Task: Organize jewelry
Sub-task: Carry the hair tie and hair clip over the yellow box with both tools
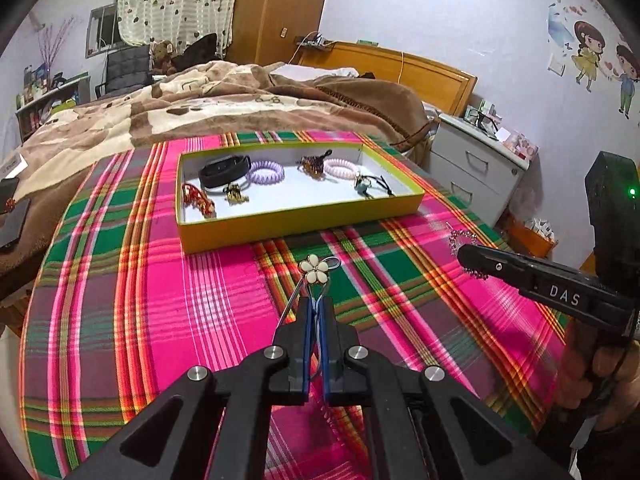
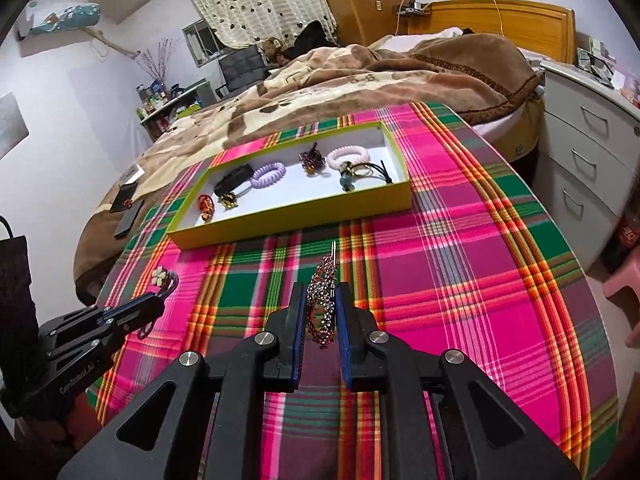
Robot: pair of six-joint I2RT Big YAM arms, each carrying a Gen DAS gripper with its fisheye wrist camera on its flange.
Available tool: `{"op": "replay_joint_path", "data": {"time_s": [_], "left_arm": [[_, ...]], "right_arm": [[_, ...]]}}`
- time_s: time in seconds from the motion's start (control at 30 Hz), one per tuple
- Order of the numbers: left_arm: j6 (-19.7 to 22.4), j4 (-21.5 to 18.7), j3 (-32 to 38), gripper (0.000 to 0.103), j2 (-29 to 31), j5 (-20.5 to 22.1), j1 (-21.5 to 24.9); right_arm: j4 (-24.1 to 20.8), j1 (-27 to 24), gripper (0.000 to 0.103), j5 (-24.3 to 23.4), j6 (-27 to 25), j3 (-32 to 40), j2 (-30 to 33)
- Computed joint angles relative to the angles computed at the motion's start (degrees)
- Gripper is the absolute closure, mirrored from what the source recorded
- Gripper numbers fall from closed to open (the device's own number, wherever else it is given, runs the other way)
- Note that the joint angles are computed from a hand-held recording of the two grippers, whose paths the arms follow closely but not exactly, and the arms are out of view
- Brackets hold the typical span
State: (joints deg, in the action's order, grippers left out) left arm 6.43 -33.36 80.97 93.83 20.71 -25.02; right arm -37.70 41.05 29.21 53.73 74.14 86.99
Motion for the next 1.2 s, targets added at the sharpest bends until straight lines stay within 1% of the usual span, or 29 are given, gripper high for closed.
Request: {"op": "replay_joint_path", "data": {"time_s": [0.33, 0.57, 0.8, 1.1, 1.2], "left_arm": [[0.5, 0.0, 3.8, 0.100, 1.4, 0.1, -0.3], [0.3, -1.2, 8.6, 0.100, 4.6, 0.1, -0.1], [1.1, -3.1, 15.0, 0.100, 9.2, -0.5, -0.1], [2.2, -5.4, 23.8, 0.100, 15.7, -1.8, -0.6], [2.2, -6.9, 27.6, 0.100, 18.5, -2.5, -0.7]], "right_arm": [[0.0, -0.9, 0.088, -0.1, -4.2, 2.8, 1.0], [0.4, -2.6, 0.088, -1.2, -7.6, 5.4, 2.5], [1.2, -5.3, 0.088, -3.9, -10.8, 8.0, 4.6], [0.7, -9.0, 0.088, -7.0, -15.6, 13.4, 9.3], [0.2, -10.0, 0.088, -7.9, -16.8, 15.2, 11.0]]}}
